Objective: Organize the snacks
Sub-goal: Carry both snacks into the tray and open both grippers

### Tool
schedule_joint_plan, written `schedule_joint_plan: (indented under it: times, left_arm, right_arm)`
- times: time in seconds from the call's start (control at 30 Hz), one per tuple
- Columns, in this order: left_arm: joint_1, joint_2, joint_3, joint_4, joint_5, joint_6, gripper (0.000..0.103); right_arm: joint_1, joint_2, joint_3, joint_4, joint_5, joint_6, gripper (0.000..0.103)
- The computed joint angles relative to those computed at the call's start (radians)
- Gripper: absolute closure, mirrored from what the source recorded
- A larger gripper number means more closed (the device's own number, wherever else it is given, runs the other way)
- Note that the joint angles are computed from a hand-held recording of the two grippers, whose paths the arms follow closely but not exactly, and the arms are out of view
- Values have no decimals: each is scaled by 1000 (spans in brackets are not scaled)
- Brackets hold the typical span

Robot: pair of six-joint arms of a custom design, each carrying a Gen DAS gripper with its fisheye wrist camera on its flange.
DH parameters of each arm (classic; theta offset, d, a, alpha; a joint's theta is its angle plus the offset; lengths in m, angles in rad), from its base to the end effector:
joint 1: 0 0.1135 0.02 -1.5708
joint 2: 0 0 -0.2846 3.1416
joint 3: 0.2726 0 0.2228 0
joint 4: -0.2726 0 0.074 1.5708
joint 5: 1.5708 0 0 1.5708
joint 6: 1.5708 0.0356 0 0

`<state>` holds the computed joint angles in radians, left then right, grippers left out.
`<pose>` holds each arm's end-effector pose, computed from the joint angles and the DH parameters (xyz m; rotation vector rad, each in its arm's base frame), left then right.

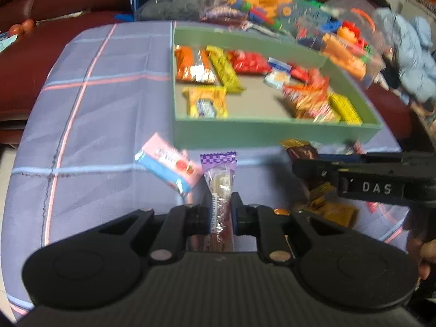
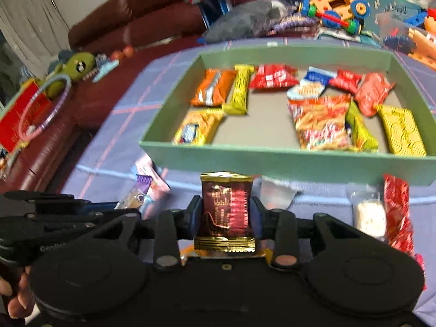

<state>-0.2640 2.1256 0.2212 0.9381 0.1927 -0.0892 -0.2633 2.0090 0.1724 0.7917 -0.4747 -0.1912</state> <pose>0.2089 -0.0635 0.0434 0.2996 2.5371 -0.3829 0.1928 -0.0351 0.0570 -0.0724 2.4990 0.4367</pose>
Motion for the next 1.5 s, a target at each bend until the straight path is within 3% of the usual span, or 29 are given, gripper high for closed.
schedule_joint_plan:
  times: [0.17,0.33,0.67,1.07,1.1,1.17,1.23,1.27,1.33,1.37,1.5]
  left_arm:
    - [-25,-159,28,-111,2,-19,90]
    - [-57,-187,189,-270,-24,-51,90]
    - [-97,20,578,-487,-55,-117,90]
    - [-107,167,748,-562,-90,-118,88]
    - [-113,171,750,-560,-109,-122,85]
    - [-121,167,732,-531,-149,-135,45]
    - [-125,155,698,-482,-190,-146,30]
    - [-122,149,686,-468,-191,-150,25]
    - [-115,129,666,-460,-188,-161,13]
    - [-113,119,653,-448,-194,-165,7]
    - [-113,64,585,-412,-203,-166,2]
  right_arm:
    - [-57,-132,51,-150,-65,3,67]
    - [-93,-171,162,-254,-82,50,67]
    - [-70,-6,412,-327,-52,179,67]
    - [-40,139,538,-352,-55,193,65]
    - [-40,144,547,-368,-61,190,62]
    - [-43,143,546,-367,-63,196,50]
    - [-53,131,528,-340,-71,213,37]
    - [-57,124,521,-332,-75,217,32]
    - [-63,103,497,-303,-71,223,12]
    - [-67,92,485,-292,-69,227,9]
    - [-89,54,449,-280,-75,233,0]
